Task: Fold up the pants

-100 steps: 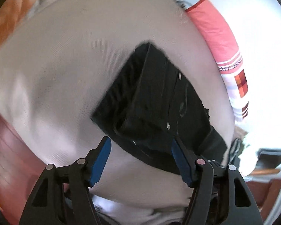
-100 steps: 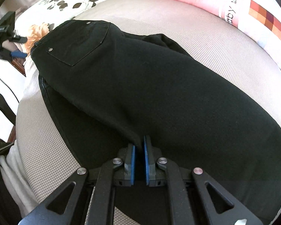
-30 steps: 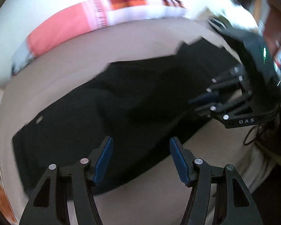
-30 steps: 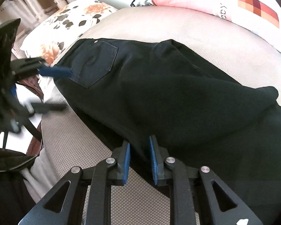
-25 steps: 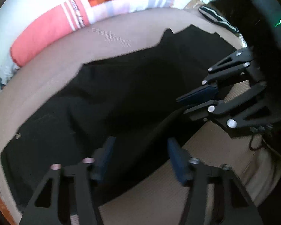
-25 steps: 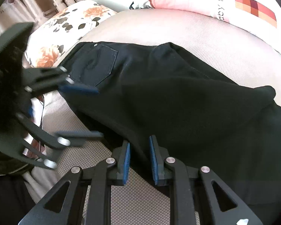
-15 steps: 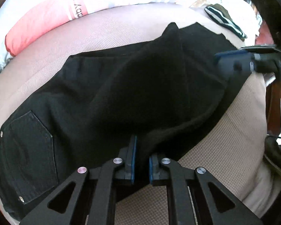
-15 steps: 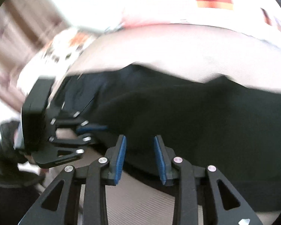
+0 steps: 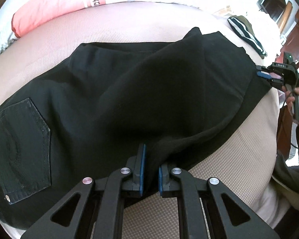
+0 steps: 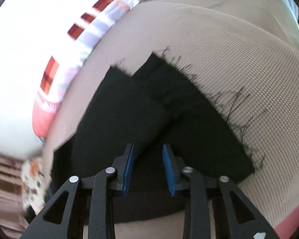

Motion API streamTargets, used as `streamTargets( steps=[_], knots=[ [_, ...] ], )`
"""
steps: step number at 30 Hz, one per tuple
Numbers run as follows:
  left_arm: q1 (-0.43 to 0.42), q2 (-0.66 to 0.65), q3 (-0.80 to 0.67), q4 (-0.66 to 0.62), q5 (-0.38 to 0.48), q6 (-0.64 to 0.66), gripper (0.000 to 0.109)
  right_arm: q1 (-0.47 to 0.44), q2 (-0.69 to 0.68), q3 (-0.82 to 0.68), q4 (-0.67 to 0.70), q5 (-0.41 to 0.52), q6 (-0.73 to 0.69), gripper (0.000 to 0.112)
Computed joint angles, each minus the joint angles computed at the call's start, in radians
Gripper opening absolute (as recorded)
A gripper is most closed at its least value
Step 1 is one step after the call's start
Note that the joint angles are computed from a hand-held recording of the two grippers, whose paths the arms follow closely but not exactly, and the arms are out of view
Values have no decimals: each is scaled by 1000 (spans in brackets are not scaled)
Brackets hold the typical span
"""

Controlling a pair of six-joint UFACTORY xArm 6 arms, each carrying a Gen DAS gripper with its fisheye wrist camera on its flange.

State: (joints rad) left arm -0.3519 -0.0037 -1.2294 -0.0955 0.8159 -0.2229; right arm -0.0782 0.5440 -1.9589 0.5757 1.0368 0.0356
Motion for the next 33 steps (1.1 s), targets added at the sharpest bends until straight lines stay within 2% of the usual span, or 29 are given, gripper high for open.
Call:
streamTargets(
  steps=[2,6,8,14,17,22,29,33],
  knots=[
    [0,0,1,3,5,-10,11,1,10,8,32,-42,9,22],
    [2,7,-5,-4,10,-29,11,17,57,-27,67,-88,30,14],
    [-1,10,-8,5,11,-36,11,30,45,8,71,-117,25,7],
    [-11,13,-16,24,12,-41,11,86,-110,164,-80,-258,1,3],
    [-16,12,-9,19,0,-17,11,96,-217,278,-267,-329,69,3],
    [-33,28,-20,43,3,35,12,76,-312,445,-447,-311,152,2],
    [-32,34,-26,38,5,82,12,67,-362,534,-467,-355,205,2],
    [-35,32,-22,44,-2,88,15,69,-330,508,-507,-315,222,2]
  ],
)
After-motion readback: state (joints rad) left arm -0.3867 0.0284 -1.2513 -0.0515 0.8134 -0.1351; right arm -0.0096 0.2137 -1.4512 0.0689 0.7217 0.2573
